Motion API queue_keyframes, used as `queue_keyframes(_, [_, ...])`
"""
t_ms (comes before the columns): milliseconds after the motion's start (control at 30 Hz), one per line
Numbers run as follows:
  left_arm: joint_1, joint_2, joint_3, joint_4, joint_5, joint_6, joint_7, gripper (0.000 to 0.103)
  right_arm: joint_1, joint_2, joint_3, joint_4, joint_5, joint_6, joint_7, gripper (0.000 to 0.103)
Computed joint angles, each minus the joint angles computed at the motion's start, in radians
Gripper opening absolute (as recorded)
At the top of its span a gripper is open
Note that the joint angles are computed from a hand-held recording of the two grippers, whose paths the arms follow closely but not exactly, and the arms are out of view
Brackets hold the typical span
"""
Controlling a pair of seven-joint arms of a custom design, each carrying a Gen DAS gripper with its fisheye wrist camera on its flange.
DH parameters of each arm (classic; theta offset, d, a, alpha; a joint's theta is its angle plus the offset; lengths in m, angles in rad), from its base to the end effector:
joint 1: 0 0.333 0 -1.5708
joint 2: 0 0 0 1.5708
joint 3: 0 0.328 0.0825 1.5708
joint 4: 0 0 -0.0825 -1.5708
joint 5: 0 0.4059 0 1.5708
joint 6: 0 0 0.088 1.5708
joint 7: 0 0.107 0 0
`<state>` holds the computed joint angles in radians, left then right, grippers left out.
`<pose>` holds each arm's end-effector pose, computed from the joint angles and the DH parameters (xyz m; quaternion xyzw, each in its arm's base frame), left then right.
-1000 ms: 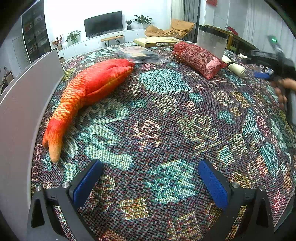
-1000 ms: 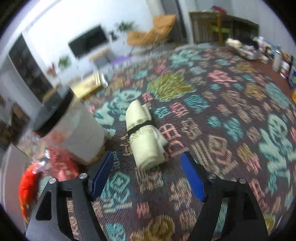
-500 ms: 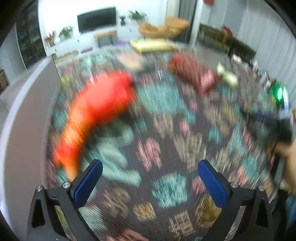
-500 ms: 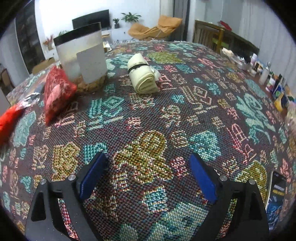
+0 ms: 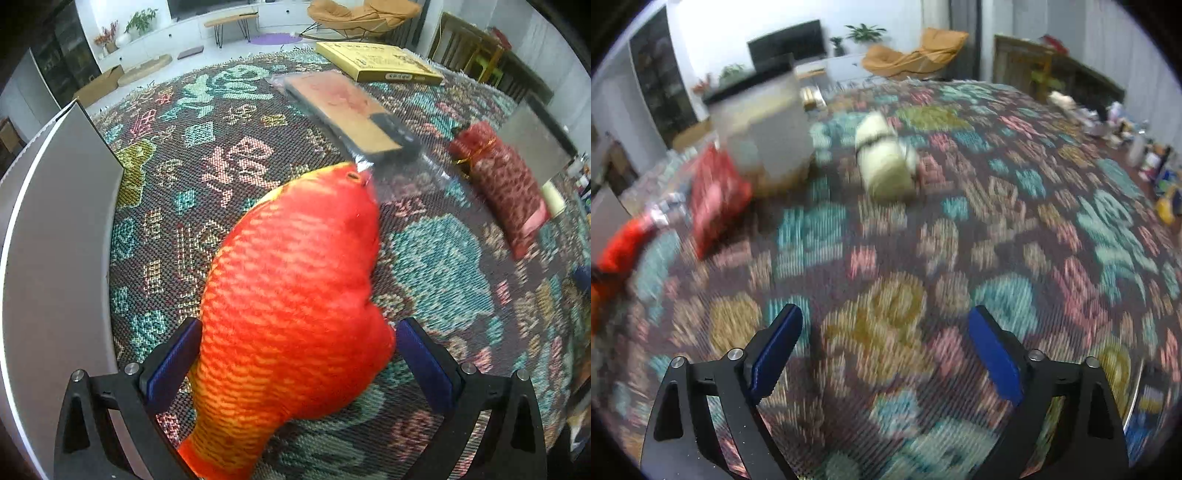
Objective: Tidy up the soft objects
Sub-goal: 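Hold the cream roll in the right gripper while the left grasps the orange plush fish, then carry the orange fish with the left gripper while the right carries the cream roll to the box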
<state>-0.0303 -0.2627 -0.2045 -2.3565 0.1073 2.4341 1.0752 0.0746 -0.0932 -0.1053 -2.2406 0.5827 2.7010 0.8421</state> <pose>0.4921 -0.1211 0.4656 -0.7582 0.6270 -0.1233 0.1292 0.5641 -0.0371 0.4652 -0.7423 0.5863 -0.1630 0.2804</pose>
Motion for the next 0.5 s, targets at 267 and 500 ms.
queue_keyframes(267, [-0.003, -0.006, -0.021, -0.018, 0.056, -0.008, -0.021, 0.103, -0.067, 0.297, 0.068, 0.443, -0.163, -0.235, 0.16, 0.09])
queue_keyframes(500, [0.004, -0.075, -0.014, -0.087, 0.029, 0.054, -0.069, 0.045, -0.079, 0.329, 0.118, 0.426, -0.264, -0.177, 0.276, 0.036])
